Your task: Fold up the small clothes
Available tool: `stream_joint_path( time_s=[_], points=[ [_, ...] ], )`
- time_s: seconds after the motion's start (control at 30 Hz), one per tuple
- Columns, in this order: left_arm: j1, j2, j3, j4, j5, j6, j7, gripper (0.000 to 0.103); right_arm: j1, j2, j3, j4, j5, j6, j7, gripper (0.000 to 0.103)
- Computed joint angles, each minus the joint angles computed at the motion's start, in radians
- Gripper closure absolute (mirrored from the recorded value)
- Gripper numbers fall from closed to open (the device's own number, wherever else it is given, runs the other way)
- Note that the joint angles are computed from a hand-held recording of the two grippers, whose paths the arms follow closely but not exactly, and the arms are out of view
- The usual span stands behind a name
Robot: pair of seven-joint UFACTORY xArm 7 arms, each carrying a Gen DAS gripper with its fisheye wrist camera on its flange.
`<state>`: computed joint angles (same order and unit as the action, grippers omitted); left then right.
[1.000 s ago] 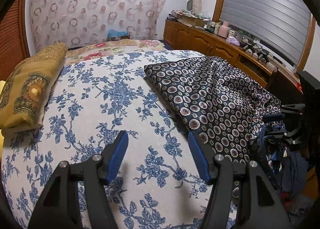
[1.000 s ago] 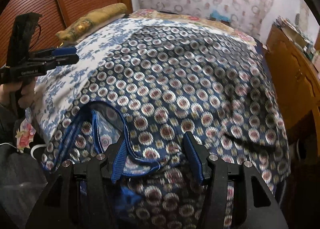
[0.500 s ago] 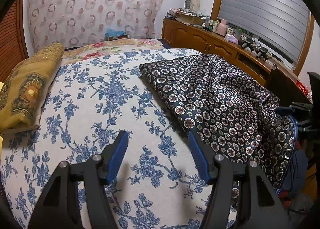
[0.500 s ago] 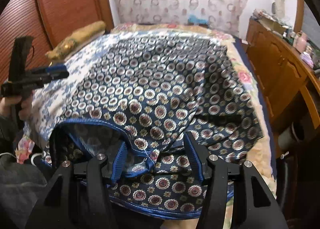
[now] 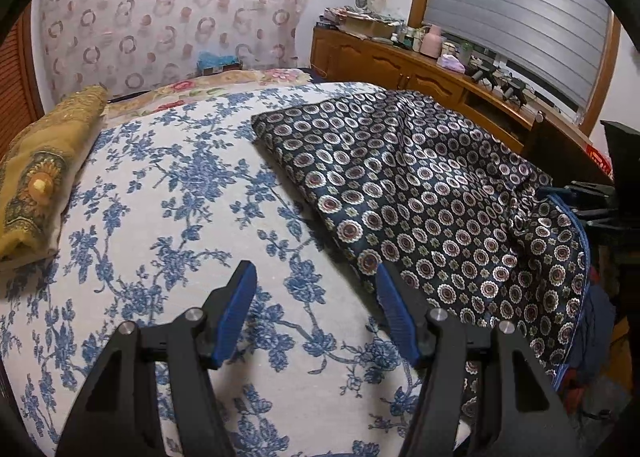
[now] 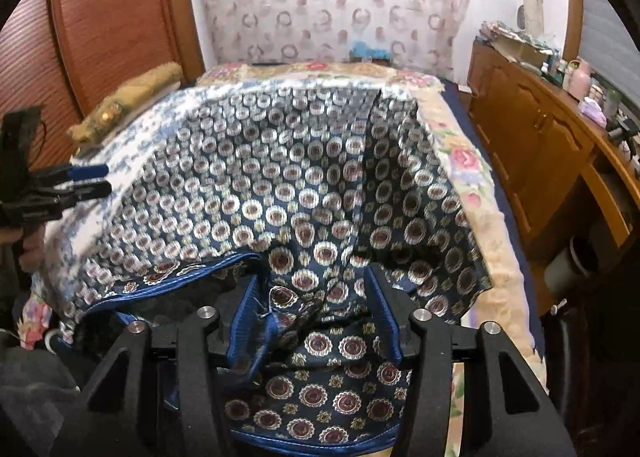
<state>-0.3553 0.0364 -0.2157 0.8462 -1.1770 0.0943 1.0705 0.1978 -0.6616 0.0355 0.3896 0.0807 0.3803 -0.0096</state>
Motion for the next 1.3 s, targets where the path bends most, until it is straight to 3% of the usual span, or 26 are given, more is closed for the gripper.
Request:
stream_joint_path(
  time_s=[0.07,0.17,0.43,0.57,0.67,0.93,1.07,1.3],
  points=[
    [-0.002,0.004,-0.002,0.001,0.013,0.0,-0.011,0.041,0.019,-0.007,-0.017,-0.012,0.005,0.013,-0.028,0.085],
    [-0.003,0.008,-0.007,0.003,0.023,0.0,-0.022,0.041,0.034,-0.056,-0.039,-0.036,0.016,0.055,-0.073,0.1],
    [-0.006,0.007,-0.013,0.003,0.043,0.003,-0.036,0.041,-0.105,-0.278,0.01,-0.057,-0.078,0.211,-0.057,0.102],
    [-0.007,0.01,-0.015,0.007,0.048,0.009,-0.042,0.041,-0.136,-0.34,0.009,-0.059,-0.095,0.261,-0.039,0.102],
    [-0.009,0.013,-0.017,0.008,0.07,0.01,-0.058,0.041,-0.155,-0.35,0.025,-0.062,-0.111,0.282,-0.013,0.088],
    [-0.013,0.016,-0.028,0.01,0.121,0.006,-0.105,0.041,-0.185,-0.426,-0.027,-0.056,-0.126,0.322,-0.038,0.073],
    [-0.014,0.026,-0.034,0.018,0.13,0.018,-0.113,0.041,-0.192,-0.415,-0.03,-0.056,-0.108,0.273,-0.027,0.051],
    [-0.023,0.024,-0.043,0.006,0.171,0.032,-0.141,0.041,-0.147,-0.238,-0.019,-0.092,-0.064,0.106,0.006,0.048]
  ],
)
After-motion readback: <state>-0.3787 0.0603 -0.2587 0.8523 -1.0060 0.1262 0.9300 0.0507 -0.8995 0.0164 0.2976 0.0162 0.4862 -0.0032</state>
